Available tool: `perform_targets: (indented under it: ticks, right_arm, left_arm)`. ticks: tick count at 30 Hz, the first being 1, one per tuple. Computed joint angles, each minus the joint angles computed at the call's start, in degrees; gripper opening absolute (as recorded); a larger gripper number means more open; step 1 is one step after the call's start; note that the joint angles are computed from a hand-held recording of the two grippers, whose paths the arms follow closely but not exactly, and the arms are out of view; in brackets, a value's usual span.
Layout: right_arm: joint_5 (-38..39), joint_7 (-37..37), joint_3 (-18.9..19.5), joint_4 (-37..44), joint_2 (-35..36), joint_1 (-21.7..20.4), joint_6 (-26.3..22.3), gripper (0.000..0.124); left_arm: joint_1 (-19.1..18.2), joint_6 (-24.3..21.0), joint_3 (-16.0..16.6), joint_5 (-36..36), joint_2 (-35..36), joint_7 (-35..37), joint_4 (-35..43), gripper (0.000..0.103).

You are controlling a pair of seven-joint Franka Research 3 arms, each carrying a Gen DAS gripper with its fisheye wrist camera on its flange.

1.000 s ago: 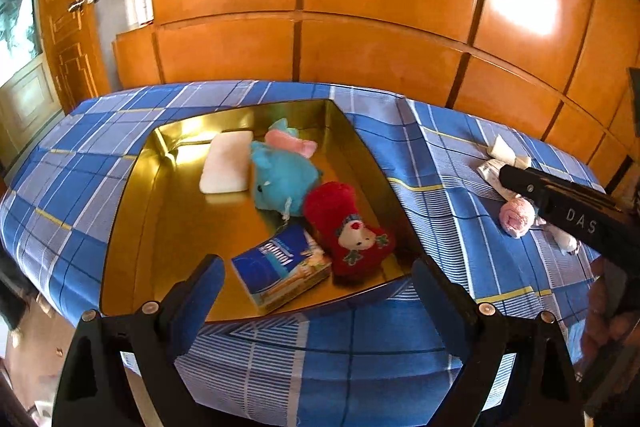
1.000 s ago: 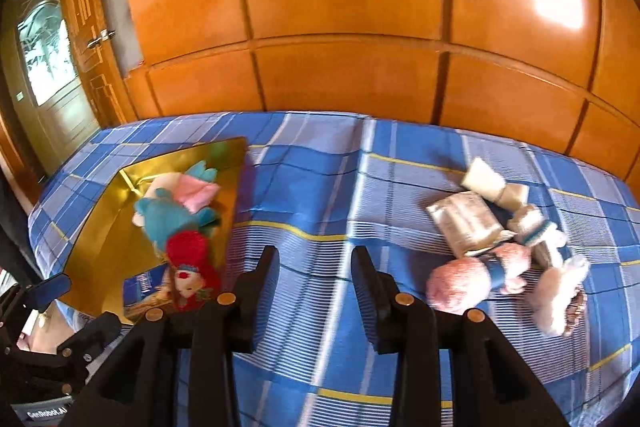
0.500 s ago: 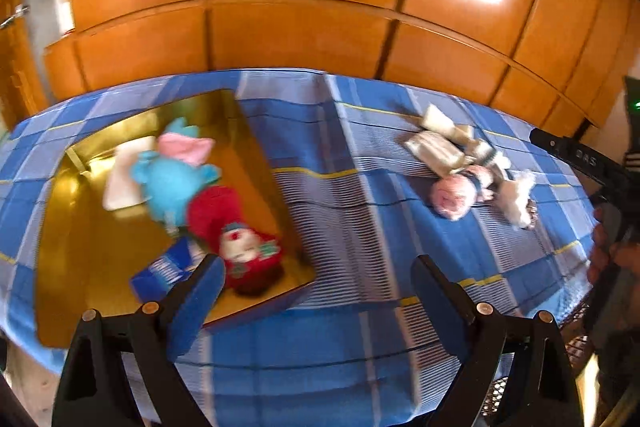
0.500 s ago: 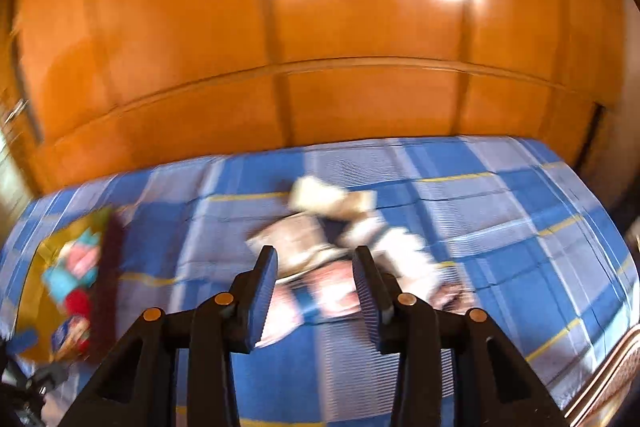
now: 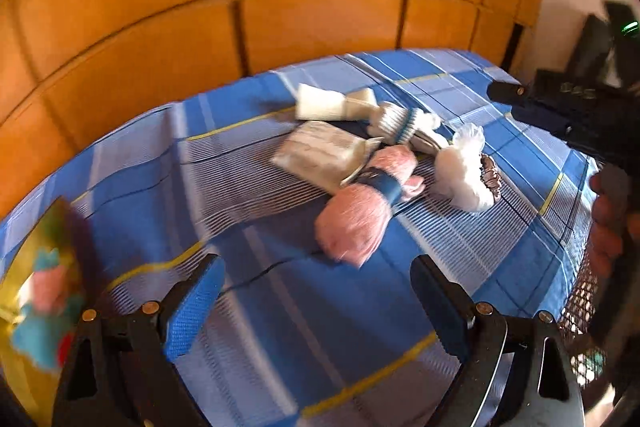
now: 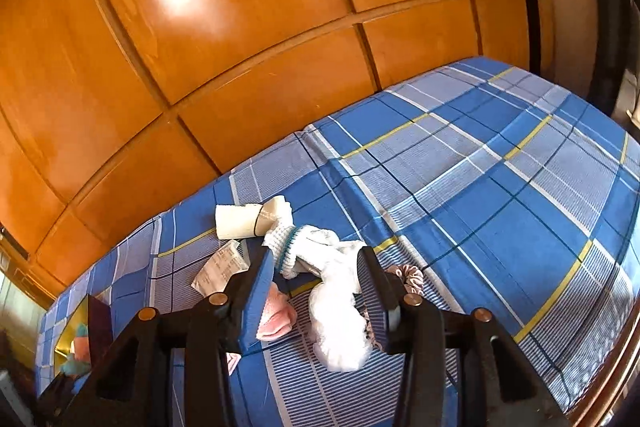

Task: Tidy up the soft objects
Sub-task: 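Withdraw the right gripper toward the pile while the left moves toward the pink towel roll, then grasp the pink towel roll with the left gripper, then grasp the brown satin scrunchie with the right gripper while the left holds the towel roll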

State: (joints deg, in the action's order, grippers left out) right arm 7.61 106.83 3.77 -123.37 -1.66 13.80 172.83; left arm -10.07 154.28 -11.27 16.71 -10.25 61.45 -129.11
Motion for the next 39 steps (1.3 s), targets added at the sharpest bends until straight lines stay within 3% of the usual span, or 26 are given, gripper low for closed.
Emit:
perform_targets:
  ticks: [3,9,11,13,16,18,22,27,31,39]
  right_arm:
    - [1.07,0.42,0.24,-0.75,-0.34,0.39,1.49,0.043]
    - [11.60,-4.88,-0.65,-0.86,-0.37,1.02,2.31,0.044]
    - [13.58,-6.59,-0.65,-0.60,-0.24,1.13,1.91,0.044]
    - [14.01,-7.27,-0.50,-0.54,-0.29,1.15,1.73,0.044]
    - [13.30,-6.82,-0.34,-0.55,-0.22,0.95,1.70,0.044]
    - [14.32,-7.64,-0.39,-0.47,-0.17,1.05,1.56,0.044]
    - [15.85,-7.73,-0.50,-0.64,-0.27,1.00,1.79,0.044]
    - [14.57,-6.01,-0.40,-0.75,-0.37,0.65,1.46,0.044]
    - [14.72,-5.58,-0.49,-0.58,-0.31,0.61,0.81,0.044]
    - [22.04,-9.94,-0.95,0.68,0.28,0.96,-1.80,0.044]
  left_arm:
    - [-0.14,-0.56,-0.28,0.49,5.17,0.97,4.63,0.094]
    - [-0.79,-3.58,-0.37,2.52,14.31,2.24,13.33,0.094]
    - [-0.88,-4.39,-0.56,0.93,16.63,3.46,15.53,0.085]
    - [-0.28,-3.69,-1.49,-4.68,17.65,8.31,16.14,0.048]
    - [-1.24,-1.77,-0.76,-1.80,16.80,6.50,14.41,0.037]
    - [-0.88,0.36,-0.89,-3.89,14.24,7.05,11.13,0.035]
    - [-0.42,3.52,-0.19,-6.64,5.57,3.57,1.94,0.035]
    - [2.36,0.37,-2.56,2.95,-3.15,-13.03,-6.42,0.039]
    - [0.08,-0.14,-0.36,-0.71,-3.01,-11.73,-8.21,0.066]
    - [0.20,-0.47,-0.59,2.29,-0.46,-9.58,-6.46,0.070]
